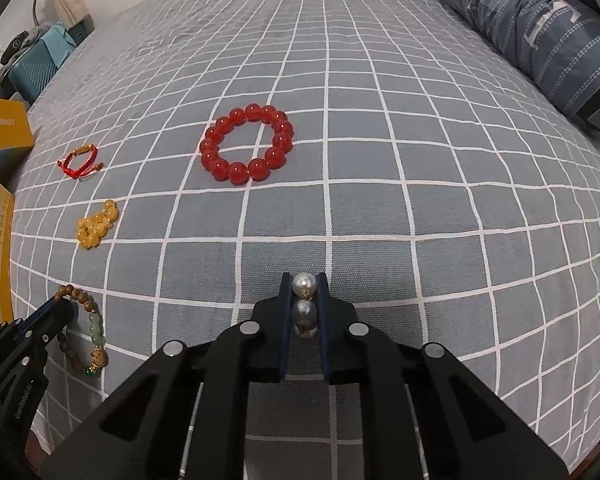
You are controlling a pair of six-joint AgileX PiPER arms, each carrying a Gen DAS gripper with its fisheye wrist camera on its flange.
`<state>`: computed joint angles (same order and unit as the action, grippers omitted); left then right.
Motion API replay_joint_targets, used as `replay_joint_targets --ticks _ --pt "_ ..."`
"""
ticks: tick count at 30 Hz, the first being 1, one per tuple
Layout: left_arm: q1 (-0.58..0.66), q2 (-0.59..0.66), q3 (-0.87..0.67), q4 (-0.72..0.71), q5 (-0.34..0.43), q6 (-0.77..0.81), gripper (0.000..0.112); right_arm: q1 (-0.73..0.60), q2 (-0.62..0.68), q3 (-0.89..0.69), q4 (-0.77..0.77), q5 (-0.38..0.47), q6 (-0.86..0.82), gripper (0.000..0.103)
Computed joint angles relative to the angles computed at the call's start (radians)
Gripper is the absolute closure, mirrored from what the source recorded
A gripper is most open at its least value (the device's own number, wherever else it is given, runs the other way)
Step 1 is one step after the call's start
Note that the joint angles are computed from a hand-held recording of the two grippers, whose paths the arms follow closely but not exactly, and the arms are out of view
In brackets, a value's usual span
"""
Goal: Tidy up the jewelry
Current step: 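Grasp the brown wooden bead bracelet with the left tool while the right tool grasps the pearl strand, then carry the wooden bracelet and pearl strand over the white box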
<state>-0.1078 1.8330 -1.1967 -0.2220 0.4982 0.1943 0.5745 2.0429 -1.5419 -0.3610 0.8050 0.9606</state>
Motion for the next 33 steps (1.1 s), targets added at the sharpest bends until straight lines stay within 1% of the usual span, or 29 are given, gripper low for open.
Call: replay_joint_targets --ticks 13,17,24,33 --pt "0.024 -0.105 0.048 -0.078 -0.007 0.078 0.105 0.039 -0.068 0.037 -0.095 -0.015 0.085 0.093" --pt "0.027 -0.142 0.064 -0.059 -0.015 0.065 0.105 0.061 -0.089 0.044 -0.125 -0.009 0.112 0.093" --pt "0.059 -0.22 0.091 -0.069 -0.002 0.088 0.105 0.111 -0.123 0.033 -0.169 0.027 0.141 0.093" --pt "0.109 -0.322 0.118 -0.046 0.029 0.083 0.105 0.192 -0.146 -0.028 -0.21 0.108 0.174 0.093"
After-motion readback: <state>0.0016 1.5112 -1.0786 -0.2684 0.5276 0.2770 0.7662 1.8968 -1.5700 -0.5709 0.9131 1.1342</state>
